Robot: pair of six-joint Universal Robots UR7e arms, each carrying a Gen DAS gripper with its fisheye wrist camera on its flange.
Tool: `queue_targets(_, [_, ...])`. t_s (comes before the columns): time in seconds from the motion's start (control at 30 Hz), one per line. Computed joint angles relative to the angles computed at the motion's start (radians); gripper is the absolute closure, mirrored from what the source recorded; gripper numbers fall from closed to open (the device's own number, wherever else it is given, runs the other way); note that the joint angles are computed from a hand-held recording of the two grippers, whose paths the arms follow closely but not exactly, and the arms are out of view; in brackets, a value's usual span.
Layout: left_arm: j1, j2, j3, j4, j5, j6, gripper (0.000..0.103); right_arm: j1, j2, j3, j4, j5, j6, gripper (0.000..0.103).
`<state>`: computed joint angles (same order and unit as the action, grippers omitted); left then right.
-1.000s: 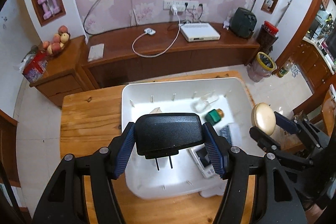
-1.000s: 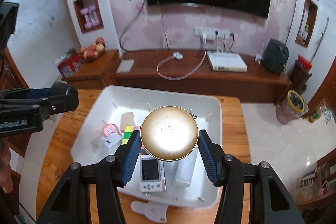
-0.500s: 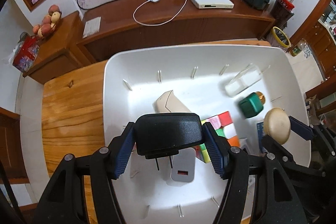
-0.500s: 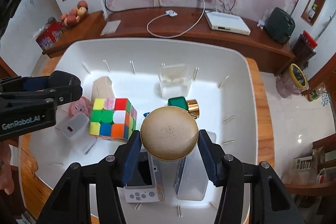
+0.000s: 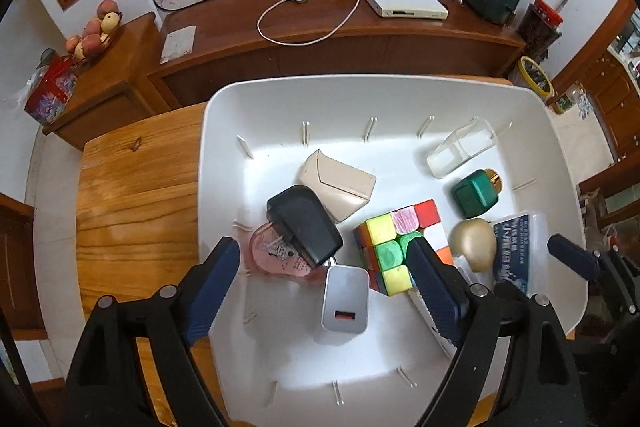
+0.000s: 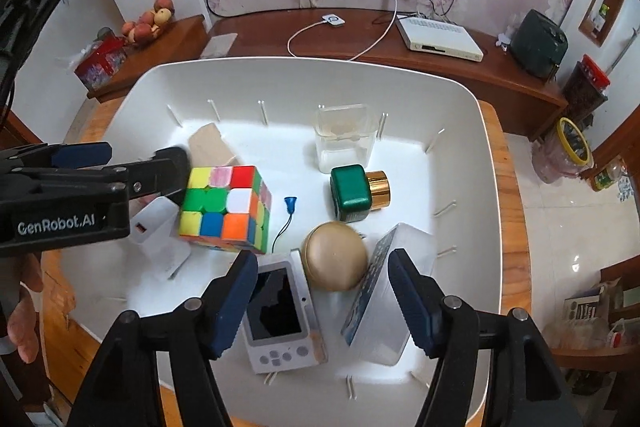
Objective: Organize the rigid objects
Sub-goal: 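Carry the black adapter and gold compact into the bin and open both grippers, then lift both grippers out of the bin back over the table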
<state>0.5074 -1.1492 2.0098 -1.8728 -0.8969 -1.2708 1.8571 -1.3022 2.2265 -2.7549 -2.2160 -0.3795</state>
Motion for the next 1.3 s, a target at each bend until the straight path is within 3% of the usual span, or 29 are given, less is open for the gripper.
queue_targets(0.47, [-0.144, -0.048, 0.026, 0.076, -0.008, -0.133, 0.015, 0.051, -0.150, 0.101, -0.004, 0.004, -0.050, 0.034])
queue_targets(0.93, [-0.305, -0.045, -0.012, 0.192, -0.010, -0.271, 0.015, 0.084, -0.388, 0.168, 0.110, 0.037, -0.049, 0.034])
queue_targets(1.3, [-0.381, -0.015, -0.027, 0.216, -0.036, -0.303, 0.015, 0.065, -0.580, 0.201, 0.209, 0.065, -0.079, 0.034])
